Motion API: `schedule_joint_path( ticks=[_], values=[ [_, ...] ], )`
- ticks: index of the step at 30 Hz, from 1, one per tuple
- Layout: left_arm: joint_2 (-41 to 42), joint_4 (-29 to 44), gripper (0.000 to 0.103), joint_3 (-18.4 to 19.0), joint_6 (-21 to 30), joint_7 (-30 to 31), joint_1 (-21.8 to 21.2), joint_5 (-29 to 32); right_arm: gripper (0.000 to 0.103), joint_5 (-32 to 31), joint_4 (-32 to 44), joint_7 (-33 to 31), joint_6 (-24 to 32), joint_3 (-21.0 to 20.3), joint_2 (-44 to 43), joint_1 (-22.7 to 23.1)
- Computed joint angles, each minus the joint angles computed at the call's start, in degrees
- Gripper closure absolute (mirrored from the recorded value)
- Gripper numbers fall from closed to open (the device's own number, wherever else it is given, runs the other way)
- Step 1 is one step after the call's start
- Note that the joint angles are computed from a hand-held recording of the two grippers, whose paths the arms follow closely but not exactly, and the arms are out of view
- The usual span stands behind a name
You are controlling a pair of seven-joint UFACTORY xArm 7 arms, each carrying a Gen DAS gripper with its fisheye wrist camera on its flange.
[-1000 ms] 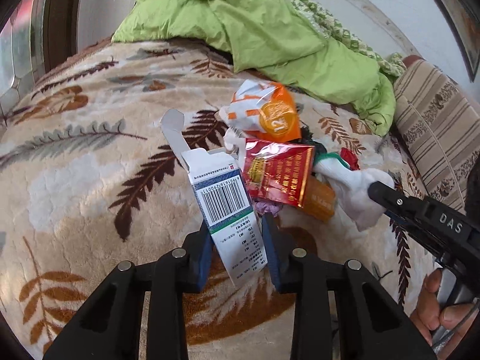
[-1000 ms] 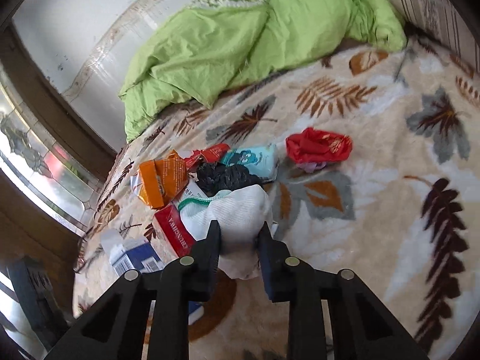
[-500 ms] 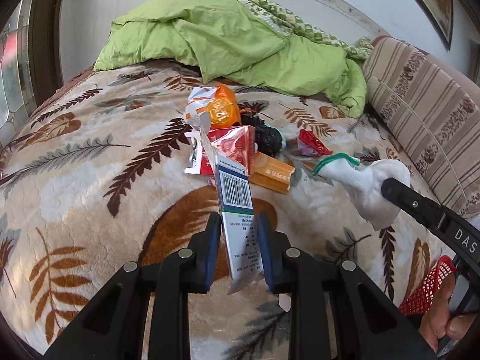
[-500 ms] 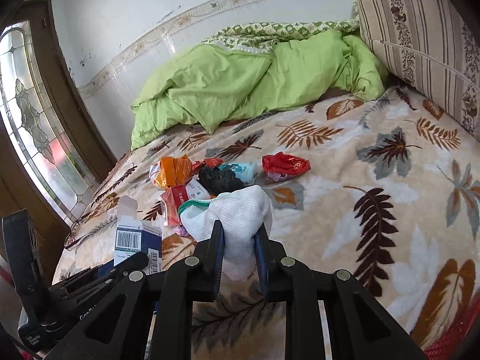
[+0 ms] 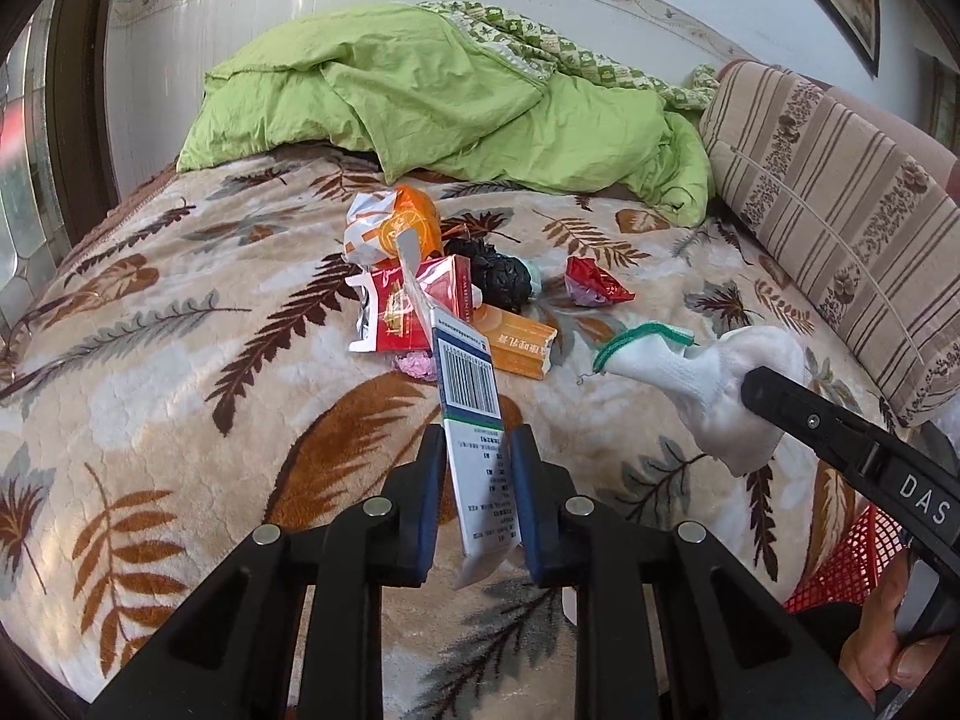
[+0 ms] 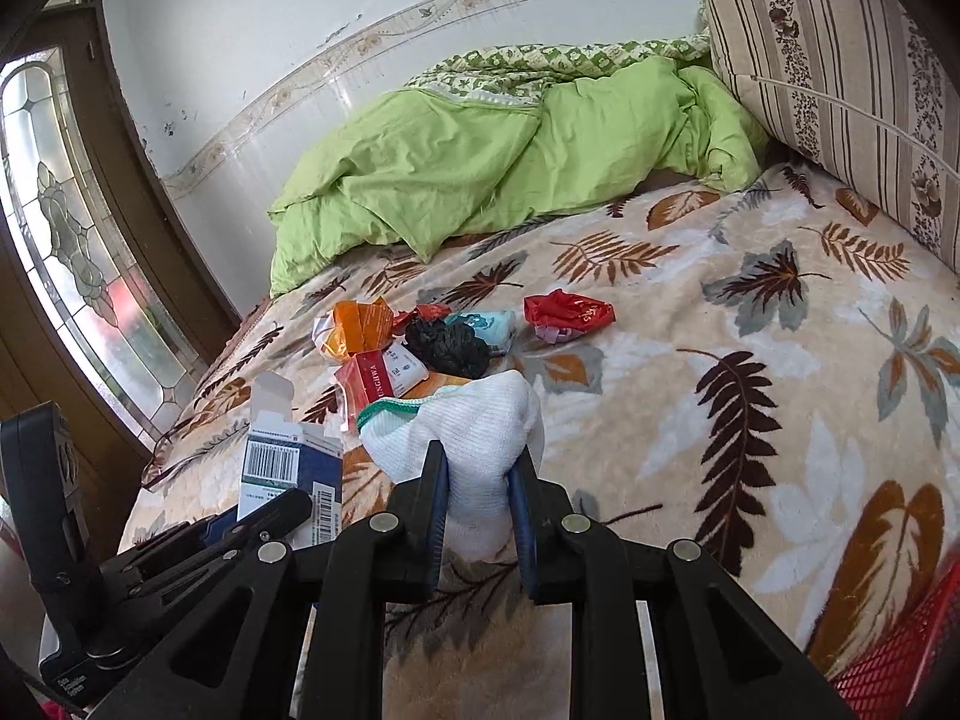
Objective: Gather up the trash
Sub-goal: 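Lift the carton with left tool while right tool lifts the sock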
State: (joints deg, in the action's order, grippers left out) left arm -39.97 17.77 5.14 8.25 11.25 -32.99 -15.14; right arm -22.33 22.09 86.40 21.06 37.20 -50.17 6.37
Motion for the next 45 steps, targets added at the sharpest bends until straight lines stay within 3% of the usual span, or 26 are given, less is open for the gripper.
schedule_joint_path(
  ticks=[5,14,26,34,39,45],
  values=[
    [-1.2,-1.2,0.082,-5.1,-1.6,-3.0,4.3,3.0,0.083,0.4,-0.5,0.4,1.6,-0.1,-1.3,1.2],
    [-1.7,-1.9,0.082,-9.0,-3.9,-8.0,8.5,8.6,0.083,0.1,-0.6,0.6,1.9,-0.4,-1.0,1.6],
    [-1.3,-2.1,0.082,-10.8,-4.9,-12.3,11.1,12.8,0.083,-0.5,-0.2,0.6,1.7,-0.2,-0.2,1.3],
    [-1.5,-2.2,0.082,-9.9,-4.8,-12.8,10.3,14.0,0.083,-0.6,-0.2,0.7,1.9,-0.4,-0.8,1.5],
    [-2.4,-2.4,0.082,-9.7,-4.5,-12.2,9.2,14.3,0.083,0.3,-0.8,0.6,3.7,-1.1,-3.5,3.4],
    [-3.9,-2.7,0.082,-12.6,-4.3,-13.5,10.1,15.3,0.083,2.3,-2.2,0.1,9.0,-2.0,-9.1,8.0]
  ],
)
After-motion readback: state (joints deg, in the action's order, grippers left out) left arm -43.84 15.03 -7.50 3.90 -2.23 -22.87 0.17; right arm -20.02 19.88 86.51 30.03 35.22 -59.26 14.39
